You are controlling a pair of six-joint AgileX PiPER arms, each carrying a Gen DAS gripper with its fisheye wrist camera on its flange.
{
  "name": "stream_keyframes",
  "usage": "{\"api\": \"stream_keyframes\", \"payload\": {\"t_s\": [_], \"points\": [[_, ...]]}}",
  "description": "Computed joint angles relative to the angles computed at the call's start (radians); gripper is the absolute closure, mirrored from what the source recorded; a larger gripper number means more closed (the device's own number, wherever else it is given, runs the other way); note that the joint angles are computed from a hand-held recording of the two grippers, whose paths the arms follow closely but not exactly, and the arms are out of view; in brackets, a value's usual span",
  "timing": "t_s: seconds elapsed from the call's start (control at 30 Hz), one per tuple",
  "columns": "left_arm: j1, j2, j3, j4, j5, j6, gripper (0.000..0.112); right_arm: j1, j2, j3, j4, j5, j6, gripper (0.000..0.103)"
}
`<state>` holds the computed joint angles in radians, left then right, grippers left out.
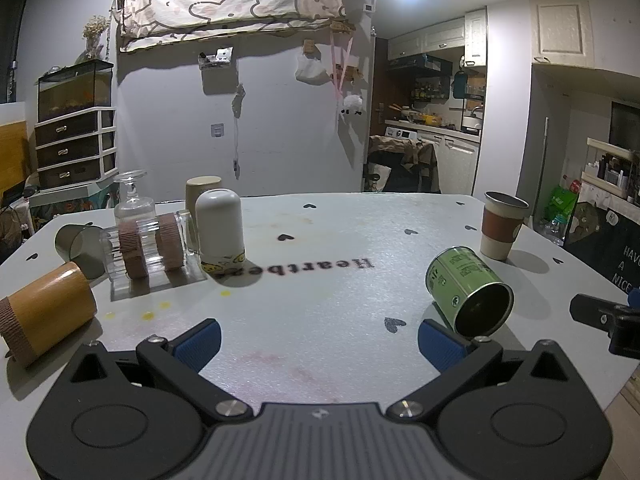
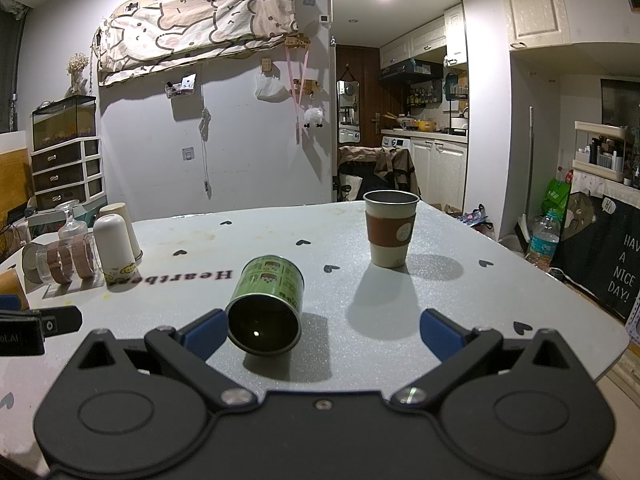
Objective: Flip cup upright
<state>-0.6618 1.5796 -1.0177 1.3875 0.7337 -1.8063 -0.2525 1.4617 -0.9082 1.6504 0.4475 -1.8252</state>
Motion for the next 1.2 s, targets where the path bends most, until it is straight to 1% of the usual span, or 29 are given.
{"api": "stream_keyframes", "payload": {"t_s": [0.1, 0.3, 0.4, 0.5, 0.57, 0.63, 0.73, 0.87, 0.93, 1.03, 1.13, 1.2], "points": [[0.001, 0.0, -0.001, 0.001, -0.001, -0.001, 0.009, -0.003, 0.001, -0.001, -0.001, 0.003, 0.0, 0.0], [0.012, 0.027, -0.024, 0.06, -0.053, -0.075, 0.009, -0.022, -0.004, 0.006, 0.022, 0.02, -0.016, 0.0], [0.015, 0.049, -0.092, 0.05, -0.081, -0.046, 0.009, -0.03, 0.005, 0.009, 0.05, 0.022, -0.039, 0.0], [0.032, 0.098, -0.181, 0.031, -0.127, -0.008, 0.009, -0.062, 0.019, -0.006, 0.029, 0.041, -0.019, 0.0], [0.049, 0.138, -0.255, -0.016, -0.174, 0.04, 0.009, -0.087, 0.019, -0.005, 0.022, 0.058, -0.009, 0.0], [0.069, 0.191, -0.349, -0.123, -0.221, 0.146, 0.01, -0.104, 0.024, -0.007, 0.024, 0.066, -0.006, 0.0], [0.086, 0.293, -0.508, -0.329, -0.232, 0.348, 0.01, -0.127, 0.033, -0.012, 0.029, 0.071, -0.006, 0.0], [0.092, 0.434, -0.723, -0.56, -0.182, 0.573, 0.014, -0.158, 0.052, -0.024, 0.032, 0.088, -0.005, 0.0], [0.091, 0.505, -0.83, -0.644, -0.135, 0.659, 0.014, -0.17, 0.062, -0.03, 0.031, 0.095, -0.001, 0.0], [0.094, 0.623, -1.009, -0.759, -0.03, 0.789, 0.017, -0.186, 0.075, -0.037, 0.025, 0.104, 0.008, 0.0], [0.104, 0.73, -1.197, -0.886, 0.107, 0.908, 0.02, -0.199, 0.087, -0.043, 0.023, 0.112, 0.012, 0.0], [0.116, 0.767, -1.259, -0.94, 0.147, 0.943, 0.023, -0.204, 0.092, -0.047, 0.017, 0.115, 0.02, 0.0]]}}
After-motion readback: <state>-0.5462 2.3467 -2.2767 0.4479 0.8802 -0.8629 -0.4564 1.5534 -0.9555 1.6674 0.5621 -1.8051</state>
